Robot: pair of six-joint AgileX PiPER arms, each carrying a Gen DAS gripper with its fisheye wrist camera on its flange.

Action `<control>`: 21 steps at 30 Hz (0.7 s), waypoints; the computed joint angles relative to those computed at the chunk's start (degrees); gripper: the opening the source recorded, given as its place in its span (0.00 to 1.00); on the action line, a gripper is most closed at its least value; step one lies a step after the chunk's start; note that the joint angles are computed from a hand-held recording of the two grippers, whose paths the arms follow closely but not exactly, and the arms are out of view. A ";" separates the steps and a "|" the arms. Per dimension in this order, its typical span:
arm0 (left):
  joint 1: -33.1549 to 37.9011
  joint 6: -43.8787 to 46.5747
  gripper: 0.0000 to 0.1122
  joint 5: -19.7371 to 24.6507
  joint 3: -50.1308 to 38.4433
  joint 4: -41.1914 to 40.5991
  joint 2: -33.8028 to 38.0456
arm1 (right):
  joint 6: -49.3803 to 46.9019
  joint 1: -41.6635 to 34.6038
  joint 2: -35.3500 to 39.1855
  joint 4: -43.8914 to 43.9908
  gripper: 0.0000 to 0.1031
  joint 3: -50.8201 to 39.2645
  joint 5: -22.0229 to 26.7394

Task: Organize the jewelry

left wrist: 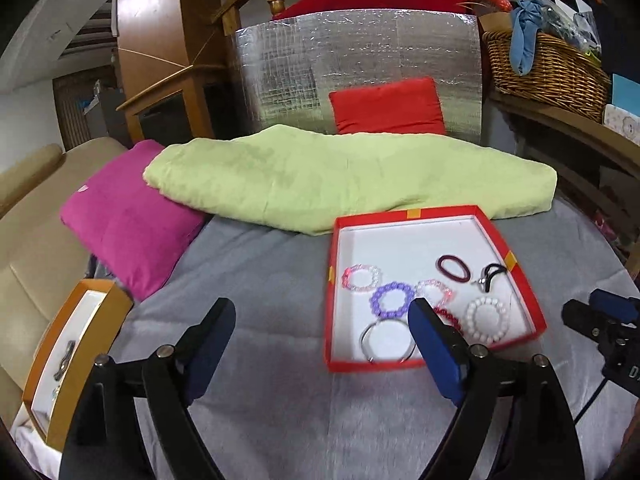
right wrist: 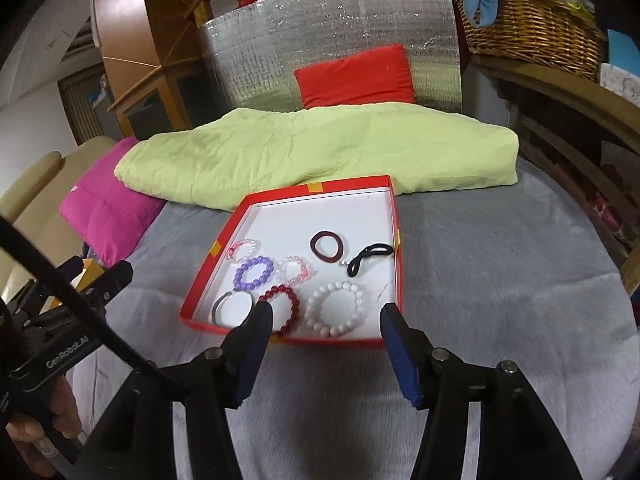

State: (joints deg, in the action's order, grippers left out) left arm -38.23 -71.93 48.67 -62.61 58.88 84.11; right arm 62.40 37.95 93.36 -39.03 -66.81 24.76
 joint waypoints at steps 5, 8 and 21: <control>-2.39 -3.12 0.79 2.91 5.00 1.94 -3.52 | 8.86 4.33 -1.85 -8.45 0.60 2.64 3.62; -2.63 -4.06 0.79 3.93 7.33 1.82 -5.25 | 12.96 6.92 -2.46 -12.18 0.61 3.97 6.15; -2.70 -7.55 0.79 5.43 12.84 1.82 -11.08 | 17.28 12.56 -0.76 -15.26 0.63 5.34 12.94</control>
State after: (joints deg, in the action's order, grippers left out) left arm -40.94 -79.48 54.11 -49.76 60.70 73.03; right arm 79.68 50.51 92.60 -54.28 -61.47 37.70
